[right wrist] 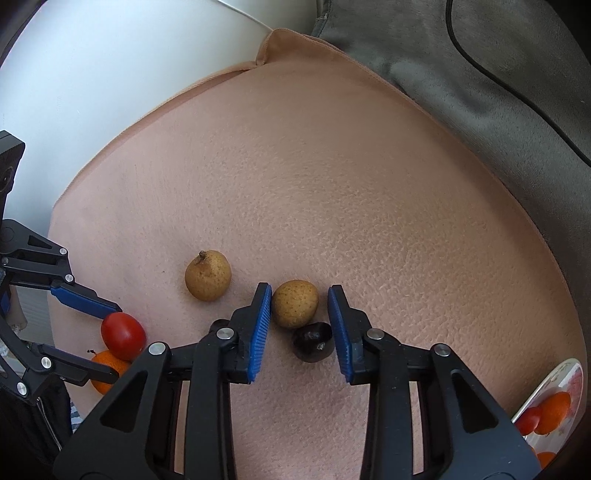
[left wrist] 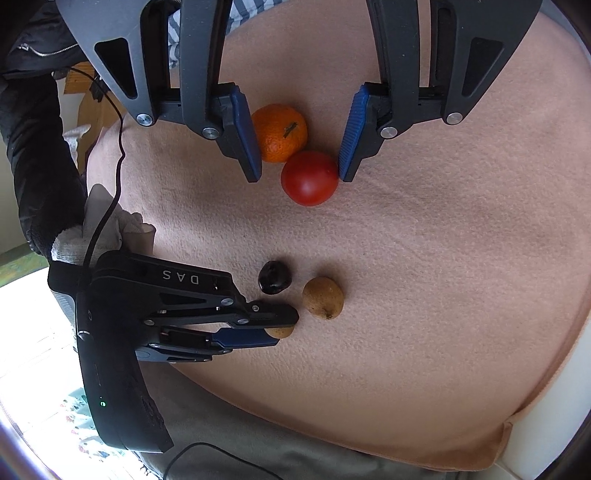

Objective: Organize fruits
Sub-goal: 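Close the right gripper on the brown longan while the left gripper closes on the red tomato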

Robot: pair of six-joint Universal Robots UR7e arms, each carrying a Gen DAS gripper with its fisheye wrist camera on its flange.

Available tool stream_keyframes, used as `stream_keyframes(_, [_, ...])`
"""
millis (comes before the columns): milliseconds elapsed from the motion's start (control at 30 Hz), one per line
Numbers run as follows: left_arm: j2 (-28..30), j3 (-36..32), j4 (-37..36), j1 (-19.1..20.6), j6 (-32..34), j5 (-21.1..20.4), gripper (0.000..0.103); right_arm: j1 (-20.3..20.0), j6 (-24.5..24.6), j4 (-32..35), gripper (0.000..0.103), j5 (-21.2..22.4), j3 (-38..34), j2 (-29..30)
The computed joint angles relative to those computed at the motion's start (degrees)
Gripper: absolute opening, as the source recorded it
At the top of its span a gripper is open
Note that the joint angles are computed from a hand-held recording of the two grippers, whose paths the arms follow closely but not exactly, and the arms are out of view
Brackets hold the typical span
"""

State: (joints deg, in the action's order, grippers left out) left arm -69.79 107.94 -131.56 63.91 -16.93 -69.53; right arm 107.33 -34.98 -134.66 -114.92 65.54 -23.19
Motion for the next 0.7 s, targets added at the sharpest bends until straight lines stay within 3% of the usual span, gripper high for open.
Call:
stream_keyframes(100, [-0.1,0.5,-1.4,0.0,-0.2,0.3,0.026,0.2,0.3,-0.3,0.028,0.2,0.2,0.0])
stream_keyframes(700, [-2.0,1.8,-4.1,0.6,1.7,0.5,0.025,-0.6,1.9,-2.8,0.028,3.5,3.2,-2.9])
